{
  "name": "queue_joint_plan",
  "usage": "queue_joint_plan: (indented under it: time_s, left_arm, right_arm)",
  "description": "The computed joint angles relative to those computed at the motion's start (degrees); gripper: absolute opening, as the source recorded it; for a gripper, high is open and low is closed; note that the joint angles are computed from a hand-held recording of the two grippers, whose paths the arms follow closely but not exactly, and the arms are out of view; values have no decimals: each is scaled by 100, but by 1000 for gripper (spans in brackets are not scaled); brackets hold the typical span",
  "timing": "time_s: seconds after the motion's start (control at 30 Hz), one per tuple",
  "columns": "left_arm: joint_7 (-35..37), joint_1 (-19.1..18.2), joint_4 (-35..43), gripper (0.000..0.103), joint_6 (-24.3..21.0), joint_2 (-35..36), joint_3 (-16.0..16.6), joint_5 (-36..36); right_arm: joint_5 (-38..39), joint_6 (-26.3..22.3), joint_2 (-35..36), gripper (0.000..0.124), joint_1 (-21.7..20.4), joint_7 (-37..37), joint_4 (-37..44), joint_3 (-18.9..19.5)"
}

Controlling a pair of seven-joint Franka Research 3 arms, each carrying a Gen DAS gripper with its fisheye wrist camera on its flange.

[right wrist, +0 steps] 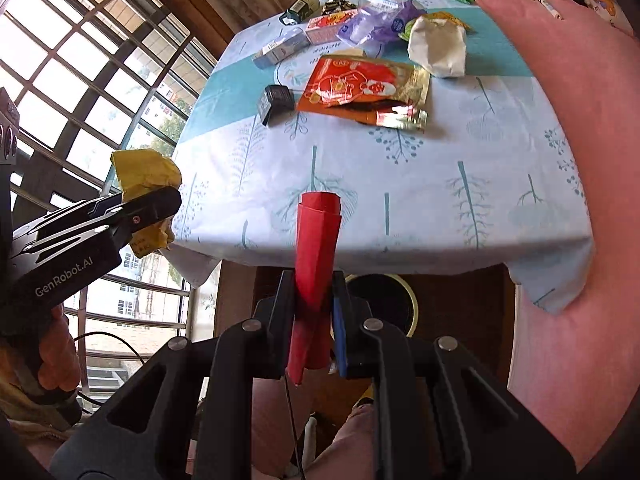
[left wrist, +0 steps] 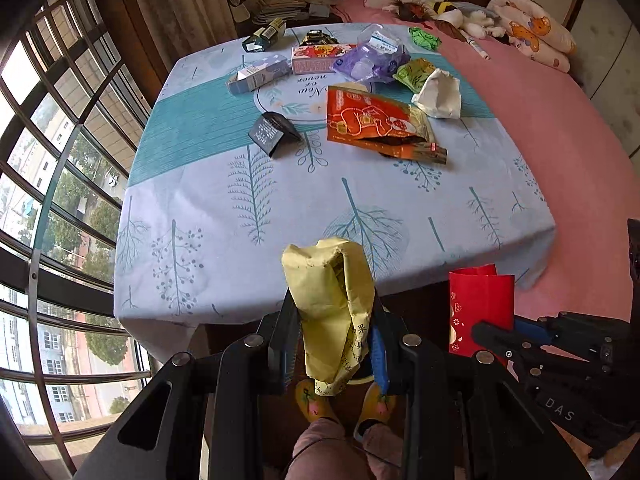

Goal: Collect trash
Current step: 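Carry both items over the bin and open both grippers to drop them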

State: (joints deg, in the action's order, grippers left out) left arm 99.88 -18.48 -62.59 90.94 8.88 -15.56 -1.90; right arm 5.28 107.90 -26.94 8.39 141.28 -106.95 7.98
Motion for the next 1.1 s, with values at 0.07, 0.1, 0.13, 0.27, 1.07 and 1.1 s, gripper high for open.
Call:
queue_joint_plan:
  time_s: [0.07, 0.1, 0.13, 0.27, 1.07, 1.1]
  left_arm:
    - [103, 62, -574, 30, 53, -260, 15, -109]
    - [177, 84, -812, 30, 98, -326, 20, -157]
    - [261, 108, -1147, 30, 176, -464, 27, -217]
    - [531, 138, -2386, 30, 529, -847, 49, -449]
    - [816, -35, -6143, 30, 4156, -651, -29, -676]
    - [879, -14, -6216, 30, 4239, -653, -27, -693]
  right_arm:
    - [112, 27, -175, 14, 45, 131, -330, 42]
    - [142, 41, -242, 14, 60, 209, -498, 83]
    - [166, 48, -297, 14, 78, 286, -650, 125]
    - [420, 310, -524, 14, 197, 643, -1464, 243]
    - [973, 4319, 281, 15, 1171, 1575, -5103, 520]
    - [949, 4368, 338, 15, 1181, 1594, -5099, 516]
